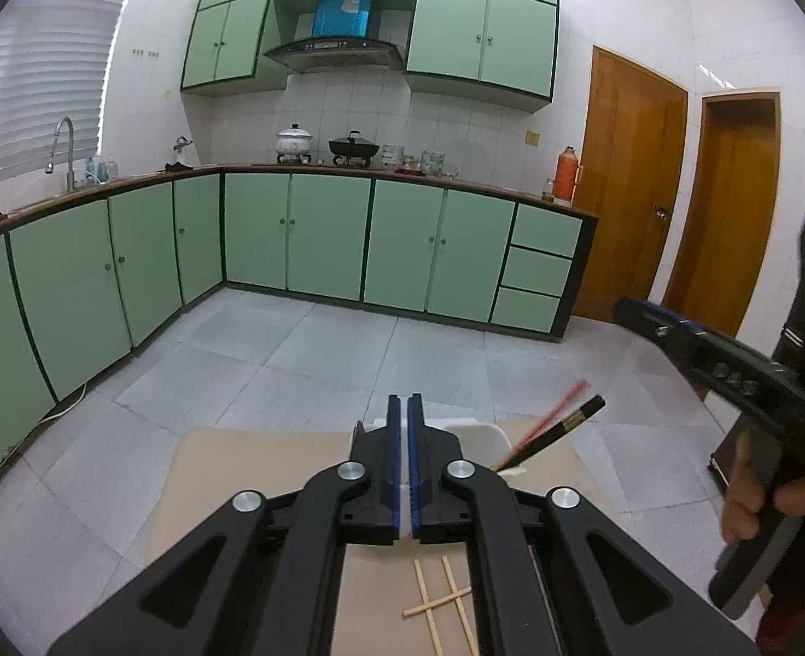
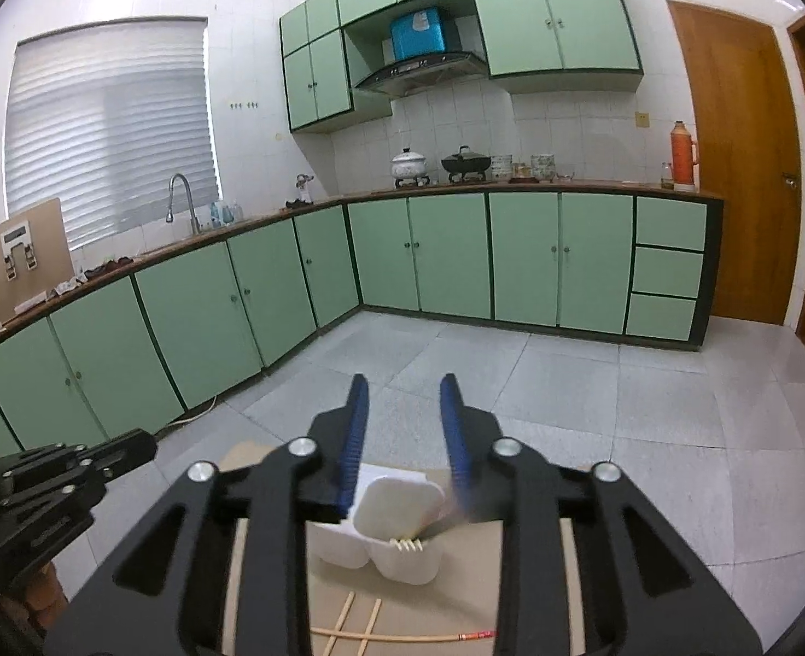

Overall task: Organize utensils
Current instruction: 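Open both tools and pull back from the holder, then move the right tool toward the red-patterned chopstick lying across the wooden ones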

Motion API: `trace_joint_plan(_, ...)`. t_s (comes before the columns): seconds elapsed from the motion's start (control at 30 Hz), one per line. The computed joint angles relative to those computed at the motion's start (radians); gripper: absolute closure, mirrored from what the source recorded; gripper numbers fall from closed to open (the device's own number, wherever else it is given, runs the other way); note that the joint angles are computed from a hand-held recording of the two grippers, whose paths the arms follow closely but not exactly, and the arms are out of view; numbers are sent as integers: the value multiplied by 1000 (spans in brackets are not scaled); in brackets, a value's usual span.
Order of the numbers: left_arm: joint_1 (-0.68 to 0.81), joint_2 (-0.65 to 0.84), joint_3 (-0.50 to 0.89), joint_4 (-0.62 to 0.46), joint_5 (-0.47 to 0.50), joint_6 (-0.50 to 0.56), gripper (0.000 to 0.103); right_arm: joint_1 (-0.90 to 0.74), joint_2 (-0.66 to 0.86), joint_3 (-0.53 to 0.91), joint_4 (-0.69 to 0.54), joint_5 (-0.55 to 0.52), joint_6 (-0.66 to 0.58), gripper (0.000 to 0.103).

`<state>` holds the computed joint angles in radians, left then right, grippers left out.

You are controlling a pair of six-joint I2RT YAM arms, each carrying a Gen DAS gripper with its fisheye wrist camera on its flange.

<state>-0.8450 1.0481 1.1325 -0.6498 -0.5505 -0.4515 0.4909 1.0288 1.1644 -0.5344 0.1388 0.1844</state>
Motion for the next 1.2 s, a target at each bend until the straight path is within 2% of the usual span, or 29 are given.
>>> trace_joint_plan(0.07, -24, -13, -13, -15, -26, -14, 93, 11, -58, -34, -13, 14, 2, 66)
trace_joint_plan(0.2, -79, -48, -58, -52, -76, -55, 87, 12, -183, -125, -63, 29, 5, 63)
trace_joint_plan(0.33, -165, -74, -151, -89, -119, -152, 83, 13, -310, -254, -136, 48, 46, 63)
trace_joint_plan(0.47, -242, -55, -252, -100, -117, -263, 82, 46, -429, -419, -206, 79, 129, 63)
trace_joint_plan(0.57, -285, -29, -335, -79, -87, -343, 82, 49, -456, -510, -206, 91, 138, 63)
trace_joint_plan(0.73, -313, 15, -439, -11, -76, -419, 82, -32, -488, -630, -179, 25, 140, 63)
trace_joint_plan(0.8, -313, 33, -456, 7, -60, -431, 82, -46, -496, -662, -173, 17, 146, 63)
trace_joint_plan(0.97, -288, 73, -483, 61, -20, -441, 82, -188, -456, -712, -111, -93, 68, 63)
trace_joint_plan(1.2, -194, 129, -486, 135, 6, -385, 82, -348, -217, -708, 63, -224, -74, 66)
